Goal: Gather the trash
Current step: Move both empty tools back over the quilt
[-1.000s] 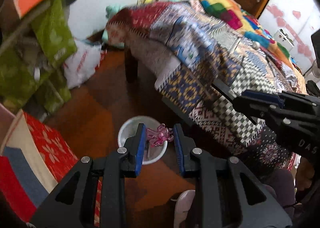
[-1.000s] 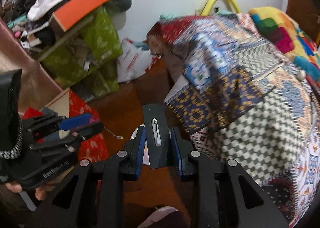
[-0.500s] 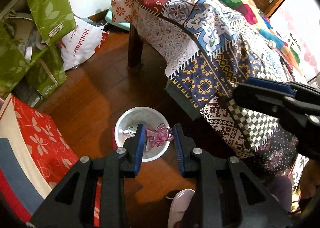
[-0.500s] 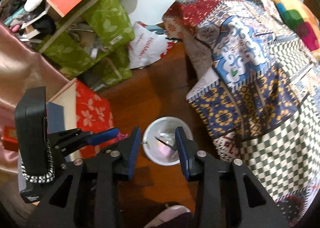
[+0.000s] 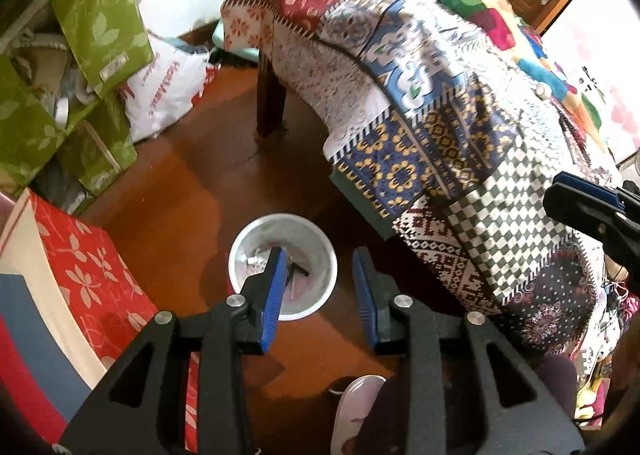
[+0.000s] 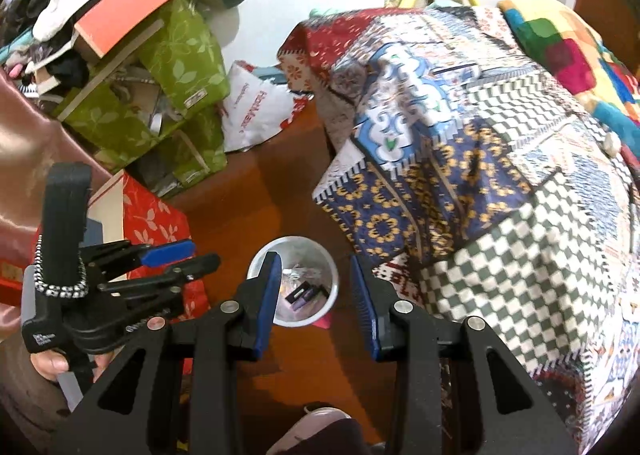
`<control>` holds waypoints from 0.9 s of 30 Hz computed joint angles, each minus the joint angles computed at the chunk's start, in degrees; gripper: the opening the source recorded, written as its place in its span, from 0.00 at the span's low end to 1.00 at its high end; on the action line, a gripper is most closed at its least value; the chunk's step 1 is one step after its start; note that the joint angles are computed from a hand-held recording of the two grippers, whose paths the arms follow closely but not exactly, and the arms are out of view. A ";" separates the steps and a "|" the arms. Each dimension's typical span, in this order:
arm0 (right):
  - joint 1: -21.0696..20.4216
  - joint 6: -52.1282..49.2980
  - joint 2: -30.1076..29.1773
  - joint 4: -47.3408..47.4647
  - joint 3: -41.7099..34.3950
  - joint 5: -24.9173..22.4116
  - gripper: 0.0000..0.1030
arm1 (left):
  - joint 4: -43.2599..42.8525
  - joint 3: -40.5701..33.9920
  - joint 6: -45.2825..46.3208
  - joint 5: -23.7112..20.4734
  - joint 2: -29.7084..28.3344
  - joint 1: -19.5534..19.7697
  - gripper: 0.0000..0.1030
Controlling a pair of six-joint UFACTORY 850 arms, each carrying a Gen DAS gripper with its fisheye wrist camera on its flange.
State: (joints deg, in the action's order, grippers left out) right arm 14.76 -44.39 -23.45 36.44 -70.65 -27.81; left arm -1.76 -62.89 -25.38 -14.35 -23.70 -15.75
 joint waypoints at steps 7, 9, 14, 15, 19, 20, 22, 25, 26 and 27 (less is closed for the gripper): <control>-2.45 -0.29 5.30 -0.01 3.21 2.68 0.32 | 17.67 0.31 -16.06 0.46 5.00 -3.40 0.32; -3.44 -1.05 7.17 0.37 4.29 3.41 0.32 | 24.47 -0.28 -22.20 0.07 6.21 -4.88 0.32; -6.29 -2.76 11.79 1.61 6.51 5.25 0.32 | 33.36 -2.61 -29.87 -0.40 7.99 -7.92 0.32; -6.95 -2.94 12.64 1.79 6.86 5.68 0.32 | 34.55 -3.34 -30.70 -0.37 8.14 -8.53 0.33; -10.49 -7.19 16.09 5.82 8.40 6.67 0.32 | 38.74 -7.04 -33.80 -1.00 7.46 -11.10 0.36; -11.08 -7.73 16.57 6.19 8.60 6.85 0.32 | 39.62 -7.98 -34.50 -1.24 7.08 -11.77 0.37; -12.99 -8.99 17.58 7.02 8.98 7.34 0.32 | 40.97 -10.43 -35.44 -1.63 5.85 -13.04 0.41; -15.83 -10.77 18.37 7.81 9.35 7.69 0.32 | 37.42 -15.54 -31.07 -2.14 2.61 -14.52 0.44; -16.73 -11.25 18.35 7.98 9.32 7.81 0.32 | 35.69 -17.97 -28.96 -2.51 0.93 -15.06 0.44; -17.71 -11.34 18.19 7.78 9.14 7.92 0.32 | 34.52 -19.76 -27.55 -2.88 -0.31 -15.52 0.44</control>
